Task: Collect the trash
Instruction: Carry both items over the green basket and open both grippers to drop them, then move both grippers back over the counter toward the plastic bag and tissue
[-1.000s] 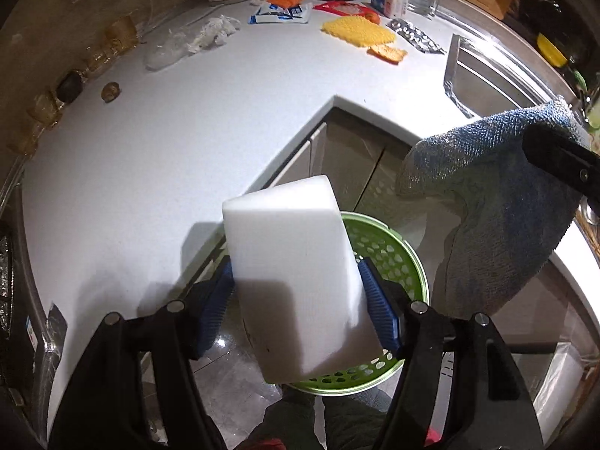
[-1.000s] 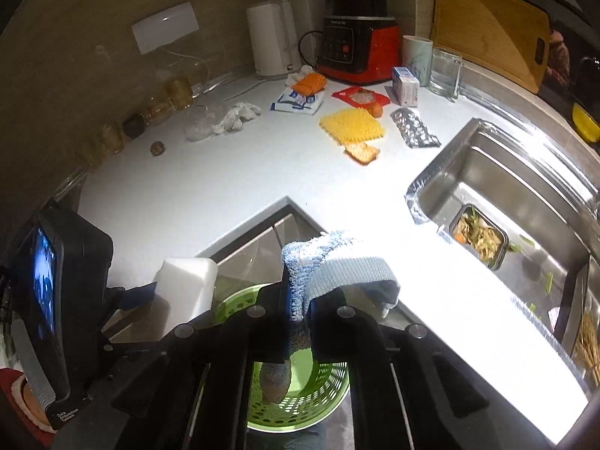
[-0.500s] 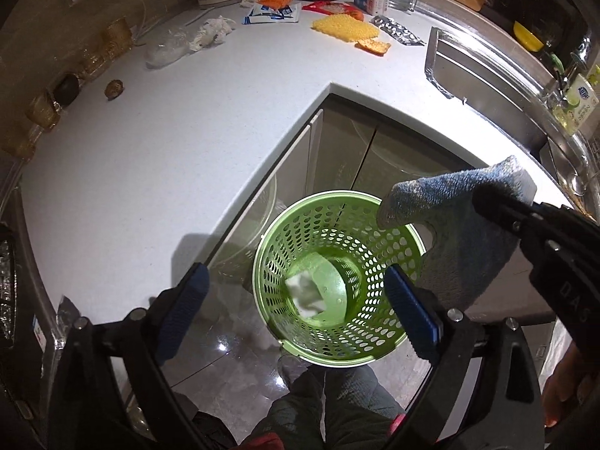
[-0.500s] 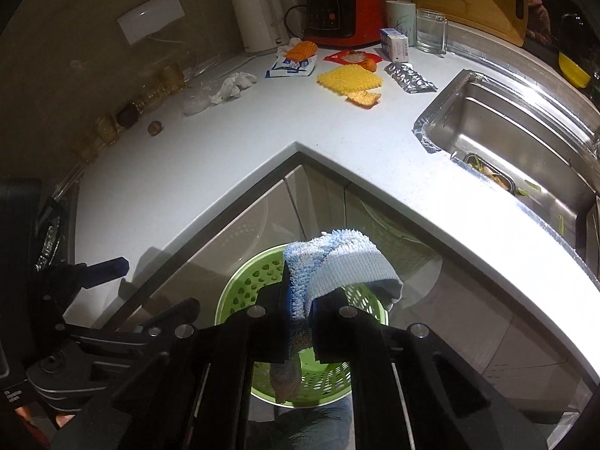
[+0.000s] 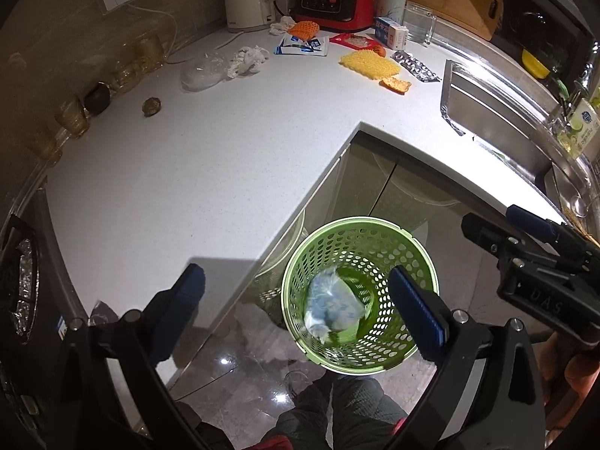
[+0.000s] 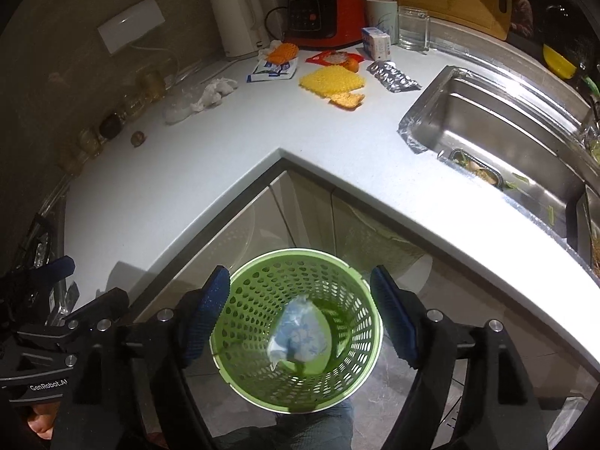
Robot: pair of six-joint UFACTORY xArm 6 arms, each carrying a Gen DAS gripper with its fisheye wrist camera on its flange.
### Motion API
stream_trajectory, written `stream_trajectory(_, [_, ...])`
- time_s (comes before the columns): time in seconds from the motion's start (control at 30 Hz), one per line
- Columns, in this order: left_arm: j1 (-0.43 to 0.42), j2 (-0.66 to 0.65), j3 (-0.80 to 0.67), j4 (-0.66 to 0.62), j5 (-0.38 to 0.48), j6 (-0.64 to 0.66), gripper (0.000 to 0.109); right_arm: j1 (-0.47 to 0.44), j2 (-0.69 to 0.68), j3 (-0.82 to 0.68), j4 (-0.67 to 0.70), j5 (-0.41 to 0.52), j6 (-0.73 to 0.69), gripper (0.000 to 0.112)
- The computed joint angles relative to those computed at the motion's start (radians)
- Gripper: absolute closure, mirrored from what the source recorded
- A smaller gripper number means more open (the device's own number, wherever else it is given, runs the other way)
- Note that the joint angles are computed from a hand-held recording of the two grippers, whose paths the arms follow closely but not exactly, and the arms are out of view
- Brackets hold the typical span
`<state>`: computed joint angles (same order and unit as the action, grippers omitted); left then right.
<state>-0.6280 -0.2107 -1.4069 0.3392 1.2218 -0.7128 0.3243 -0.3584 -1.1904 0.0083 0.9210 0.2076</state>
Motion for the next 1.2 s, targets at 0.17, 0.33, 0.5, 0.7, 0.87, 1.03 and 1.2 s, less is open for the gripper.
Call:
stream_trajectory(0.17, [0.014,0.027,-0.048,0.012,-0.003,-0.005,0.015,-0.038,0.036,-0.076,-0.03,0.0,-0.013,0.032])
stream_trajectory(0.33, [0.027,0.086,-0.124,0.043,0.003,-0.019,0.014,-0.087,0.103,-0.168,-0.015,-0.003,-0.059,0.032])
stream_trajectory(0.5, [0.045,0.166,-0.221,0.059,0.007,-0.043,0.014,-0.14,0.198,-0.267,0.027,-0.009,-0.135,0.032])
stream_trajectory(0.7, [0.067,0.271,-0.34,0.075,0.017,-0.096,0.014,-0.184,0.357,-0.42,0.117,0.0,-0.283,0.032])
stream_trajectory(0.87, [0.082,0.342,-0.424,0.116,0.053,-0.135,0.014,-0.192,0.544,-0.593,0.189,0.011,-0.427,0.032])
stream_trajectory(1.03, [0.112,0.444,-0.551,0.164,0.076,-0.12,0.014,-0.184,0.766,-0.841,0.217,0.079,-0.511,0.035])
stream_trajectory(1.2, [0.19,0.575,-0.717,0.14,0.091,-0.048,0.014,-0.175,0.961,-1.132,0.224,0.195,-0.48,0.043])
